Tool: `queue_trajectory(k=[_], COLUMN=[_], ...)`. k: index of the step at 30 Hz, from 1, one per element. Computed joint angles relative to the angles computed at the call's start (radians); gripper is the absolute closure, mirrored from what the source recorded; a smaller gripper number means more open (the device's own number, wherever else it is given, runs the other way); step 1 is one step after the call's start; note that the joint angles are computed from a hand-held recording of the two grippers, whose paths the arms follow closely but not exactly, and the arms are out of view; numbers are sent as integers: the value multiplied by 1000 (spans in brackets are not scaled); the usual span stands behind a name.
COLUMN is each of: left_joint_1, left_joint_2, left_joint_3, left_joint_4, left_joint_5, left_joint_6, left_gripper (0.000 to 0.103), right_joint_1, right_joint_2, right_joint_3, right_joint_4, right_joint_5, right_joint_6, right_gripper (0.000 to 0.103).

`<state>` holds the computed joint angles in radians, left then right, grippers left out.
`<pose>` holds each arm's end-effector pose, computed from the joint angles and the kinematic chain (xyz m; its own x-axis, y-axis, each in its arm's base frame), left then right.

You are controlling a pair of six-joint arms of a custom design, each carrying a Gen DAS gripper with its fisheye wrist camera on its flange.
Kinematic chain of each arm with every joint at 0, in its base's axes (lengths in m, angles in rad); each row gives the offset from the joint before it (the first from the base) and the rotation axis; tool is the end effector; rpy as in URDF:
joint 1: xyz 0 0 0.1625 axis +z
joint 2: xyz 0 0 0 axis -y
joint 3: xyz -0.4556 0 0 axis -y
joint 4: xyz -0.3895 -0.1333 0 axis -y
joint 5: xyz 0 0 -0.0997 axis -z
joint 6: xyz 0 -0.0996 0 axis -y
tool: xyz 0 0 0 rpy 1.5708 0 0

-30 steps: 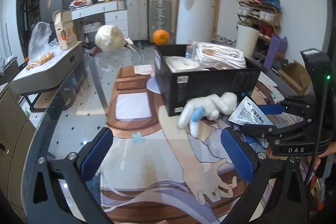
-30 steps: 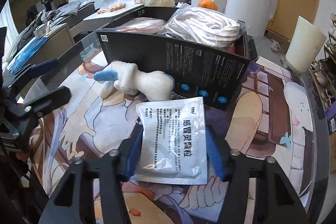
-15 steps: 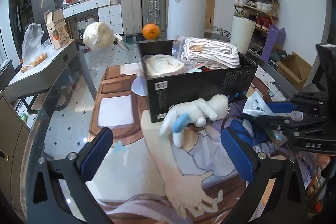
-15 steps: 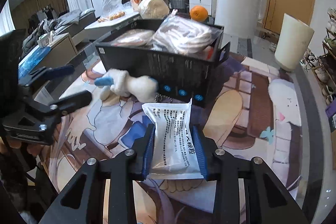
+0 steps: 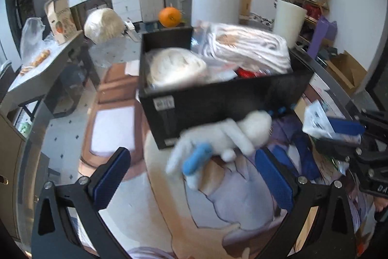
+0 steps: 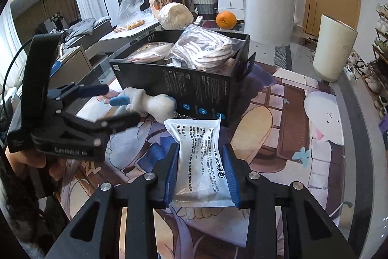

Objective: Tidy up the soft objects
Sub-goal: 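Grasp the white plush toy with the left tool while the right tool holds the packet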

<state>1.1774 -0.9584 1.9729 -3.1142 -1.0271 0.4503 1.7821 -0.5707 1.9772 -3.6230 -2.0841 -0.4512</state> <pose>-0.0580 -0.6219 0.1813 -0.6577 0.4254 -0.6217 0.6855 0.6801 -0.2599 0.2039 -0.5484 0.0151 -0.7492 -0.2449 0.6153 -0.5492 0.7491 -0.3705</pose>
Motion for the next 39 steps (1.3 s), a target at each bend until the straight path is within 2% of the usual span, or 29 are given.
queue_trajectory(k=[9, 11, 13, 14, 16, 20, 28, 32, 34, 35, 36, 39], left_joint_1=[4, 7, 7, 9, 9, 15, 28, 30, 30, 29, 30, 27], left_joint_2=[14, 11, 7, 2, -5, -33, -81, -105, -110, -108, -106, -95], left_joint_3=[-22, -29, -27, -26, -18, 9, 59, 79, 81, 79, 78, 59], left_joint_4=[57, 87, 100, 110, 108, 94, 80, 73, 76, 75, 69, 87], left_joint_5=[-14, -29, -35, -46, -50, -93, -123, -115, -112, -104, -103, -102], left_joint_6=[-17, -19, -12, -10, 3, 21, 40, 45, 46, 47, 48, 50], left_gripper=[3, 17, 26, 38, 50, 57, 61, 61, 56, 45, 39, 36], right_joint_1=[-1, 0, 2, 3, 7, 17, 34, 38, 37, 36, 36, 35], right_joint_2=[-4, -3, -2, -2, 0, 4, 10, 10, 10, 9, 9, 7], right_joint_3=[4, 2, 1, 1, 1, 1, -2, -1, -1, -1, -2, -1], right_joint_4=[3, 4, 1, -1, -9, -21, -37, -34, -33, -29, -26, -27], right_joint_5=[3, 1, -4, -6, -15, -30, -37, -33, -31, -31, -32, -33], right_joint_6=[10, 9, 8, 6, 2, -1, -18, -19, -19, -17, -15, -15], right_gripper=[68, 68, 68, 68, 68, 68, 68, 67, 67, 67, 67, 67])
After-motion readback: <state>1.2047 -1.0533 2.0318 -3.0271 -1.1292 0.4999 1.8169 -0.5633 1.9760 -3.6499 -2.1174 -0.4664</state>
